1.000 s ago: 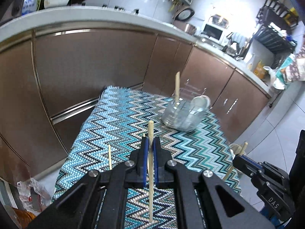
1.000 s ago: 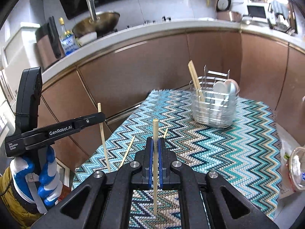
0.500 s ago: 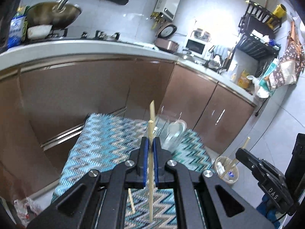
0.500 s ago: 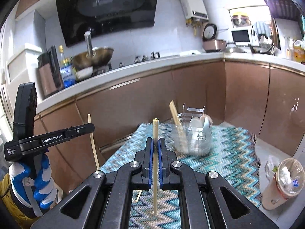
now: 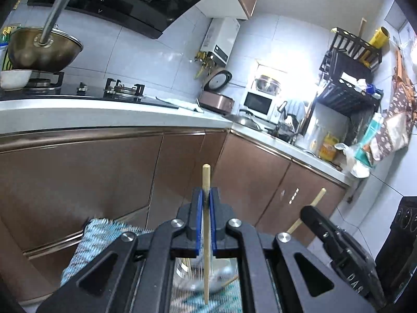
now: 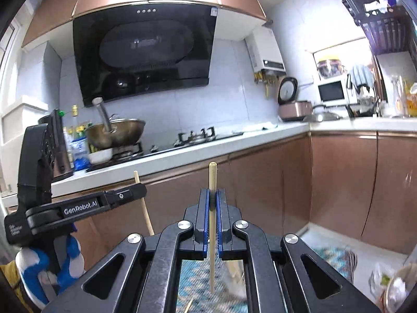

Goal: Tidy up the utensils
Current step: 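Carry both chopsticks upright over the clear holder with both tools, then lower the chopsticks into the holder while both tools open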

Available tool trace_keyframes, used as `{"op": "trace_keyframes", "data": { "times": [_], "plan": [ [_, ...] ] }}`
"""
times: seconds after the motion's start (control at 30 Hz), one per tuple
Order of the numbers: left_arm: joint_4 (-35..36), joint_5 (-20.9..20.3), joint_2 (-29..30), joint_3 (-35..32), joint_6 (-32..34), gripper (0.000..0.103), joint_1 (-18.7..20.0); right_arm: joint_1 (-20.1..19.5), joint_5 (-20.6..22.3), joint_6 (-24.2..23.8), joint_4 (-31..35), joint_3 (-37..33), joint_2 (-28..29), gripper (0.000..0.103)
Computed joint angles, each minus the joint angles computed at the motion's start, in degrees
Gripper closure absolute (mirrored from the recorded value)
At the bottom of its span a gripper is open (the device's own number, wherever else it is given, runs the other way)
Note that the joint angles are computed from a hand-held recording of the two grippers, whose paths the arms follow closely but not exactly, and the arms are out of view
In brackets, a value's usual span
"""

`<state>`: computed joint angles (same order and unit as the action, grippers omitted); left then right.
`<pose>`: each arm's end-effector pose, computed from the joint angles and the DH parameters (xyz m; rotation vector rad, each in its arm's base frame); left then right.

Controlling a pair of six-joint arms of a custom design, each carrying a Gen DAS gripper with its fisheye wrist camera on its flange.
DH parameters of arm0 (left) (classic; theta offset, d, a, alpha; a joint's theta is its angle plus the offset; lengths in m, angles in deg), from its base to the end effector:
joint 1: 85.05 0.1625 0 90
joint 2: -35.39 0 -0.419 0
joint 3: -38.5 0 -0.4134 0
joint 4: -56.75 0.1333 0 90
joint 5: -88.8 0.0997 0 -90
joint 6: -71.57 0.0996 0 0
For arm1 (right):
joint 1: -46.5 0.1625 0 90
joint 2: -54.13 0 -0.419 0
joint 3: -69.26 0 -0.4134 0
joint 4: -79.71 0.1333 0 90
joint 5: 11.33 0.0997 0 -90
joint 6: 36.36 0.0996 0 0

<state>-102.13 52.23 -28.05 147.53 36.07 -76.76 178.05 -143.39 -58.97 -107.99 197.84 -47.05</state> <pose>-0.5547 -0.2964 0.2269 0.7793 2.5201 -1.4089 0.3078 -0.2470 0.4522 0.6434 -2.1132 1.6158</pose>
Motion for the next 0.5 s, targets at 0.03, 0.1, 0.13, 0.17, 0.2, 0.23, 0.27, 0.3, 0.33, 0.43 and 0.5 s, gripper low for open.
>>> {"op": "trace_keyframes", "data": {
  "times": [0.03, 0.1, 0.13, 0.17, 0.2, 0.23, 0.27, 0.3, 0.33, 0.43, 0.5],
  "plan": [
    [-1.99, -0.03, 1.28, -0.59, 1.34, 0.098, 0.78, -1.66, 1.33, -1.32, -1.18, -0.28, 0.67, 0.098],
    [-5.41, -0.17, 4.31, -2.00, 3.61, 0.098, 2.61, -4.47, 3.12, -3.59, -3.53, -0.57, 2.26, 0.098],
    [-6.54, -0.29, 5.50, -2.55, 4.23, 0.098, 3.31, -6.39, 4.65, -4.28, -4.21, -0.56, 2.88, 0.098],
    [-8.12, -0.27, 6.70, -2.85, 4.96, 0.098, 4.08, -7.74, 5.72, -4.43, -4.29, -0.37, 2.98, 0.098],
    [-10.43, 0.02, 8.26, -3.25, 6.09, 0.098, 4.84, -9.03, 6.54, -4.74, -4.40, -0.25, 3.15, 0.098],
    [-11.45, -0.11, 9.43, -3.63, 6.41, 0.098, 5.58, -10.31, 7.22, -5.38, -5.13, 0.01, 3.65, 0.098],
    [-12.29, -0.11, 10.11, -3.70, 6.71, 0.098, 6.02, -11.75, 8.26, -5.75, -5.46, 0.29, 3.97, 0.098],
    [-13.75, 0.33, 11.25, -3.85, 7.29, 0.098, 6.50, -12.51, 8.56, -6.07, -5.86, 0.46, 4.34, 0.098],
    [-15.56, 1.32, 12.19, -3.73, 8.15, 0.098, 6.58, -13.36, 8.57, -7.08, -6.95, 0.73, 4.94, 0.098],
    [-19.58, 1.77, 14.11, -3.77, 10.01, 0.097, 7.36, -15.81, 9.77, -7.81, -7.58, 1.85, 4.97, 0.098],
    [-20.79, 2.09, 14.88, -3.76, 10.49, 0.096, 7.75, -16.86, 9.43, -8.37, -8.25, 2.67, 5.31, 0.098]
  ]
}}
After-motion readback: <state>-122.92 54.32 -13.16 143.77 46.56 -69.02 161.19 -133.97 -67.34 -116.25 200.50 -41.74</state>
